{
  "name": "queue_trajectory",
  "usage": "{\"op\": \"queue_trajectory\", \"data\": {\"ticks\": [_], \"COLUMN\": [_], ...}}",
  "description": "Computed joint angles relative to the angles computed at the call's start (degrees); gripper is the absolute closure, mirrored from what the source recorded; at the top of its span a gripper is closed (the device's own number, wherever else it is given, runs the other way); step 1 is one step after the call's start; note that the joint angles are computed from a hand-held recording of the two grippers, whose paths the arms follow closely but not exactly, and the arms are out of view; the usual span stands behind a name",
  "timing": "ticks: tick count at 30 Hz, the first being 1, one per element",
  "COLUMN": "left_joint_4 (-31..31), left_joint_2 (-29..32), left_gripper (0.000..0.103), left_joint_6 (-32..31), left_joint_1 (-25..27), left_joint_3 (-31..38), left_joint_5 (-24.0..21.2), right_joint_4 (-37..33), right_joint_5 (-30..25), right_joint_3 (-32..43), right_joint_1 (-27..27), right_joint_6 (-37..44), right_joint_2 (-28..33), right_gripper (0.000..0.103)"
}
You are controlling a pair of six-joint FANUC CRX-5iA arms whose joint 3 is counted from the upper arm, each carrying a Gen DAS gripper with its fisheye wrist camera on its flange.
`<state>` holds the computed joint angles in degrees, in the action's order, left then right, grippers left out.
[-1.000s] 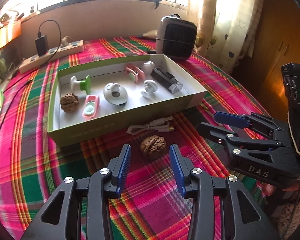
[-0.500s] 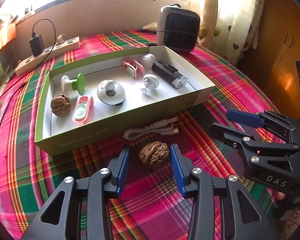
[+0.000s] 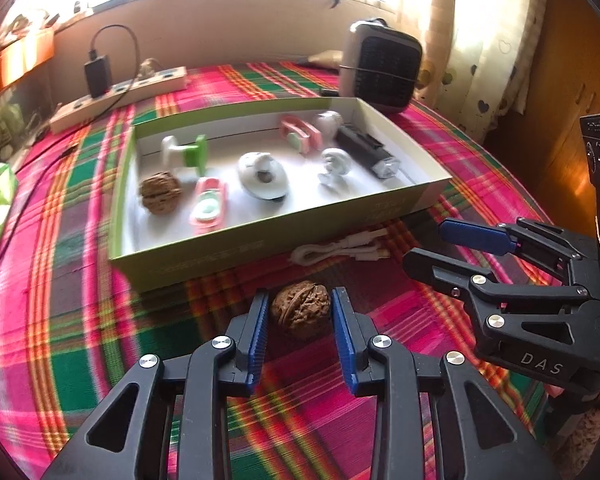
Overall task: Organize objects
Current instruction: 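Close the left gripper on the walnut lying beside the box, then close the right gripper on the white USB cable while the left holds the walnut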
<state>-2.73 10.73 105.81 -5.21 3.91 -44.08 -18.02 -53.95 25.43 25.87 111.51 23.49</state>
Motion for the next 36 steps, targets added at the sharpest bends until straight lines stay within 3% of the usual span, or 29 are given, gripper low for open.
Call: {"op": "queue_trajectory", "data": {"ticks": [13, 23, 36], "left_joint_4": [-0.2, 3.0, 4.9], "left_joint_2": [-4.3, -5.5, -6.2], "left_gripper": [0.074, 0.074, 0.074], "left_joint_6": [2.8, 0.8, -0.8], "left_joint_1": [3.7, 5.4, 6.1], "left_joint_3": [-5.4, -7.9, -9.4], "left_joint_5": [1.5, 3.7, 5.1], "right_joint_4": [0.4, -5.6, 0.4], "right_joint_5": [-3.0, -8.3, -3.8], "right_joint_3": [3.3, 3.5, 2.9], "right_joint_1": [2.4, 2.0, 4.2], "right_joint_6": [3.9, 10.2, 6.5], "right_joint_2": [2.9, 1.7, 2.6], "right_gripper": [0.054, 0.054, 0.054]}}
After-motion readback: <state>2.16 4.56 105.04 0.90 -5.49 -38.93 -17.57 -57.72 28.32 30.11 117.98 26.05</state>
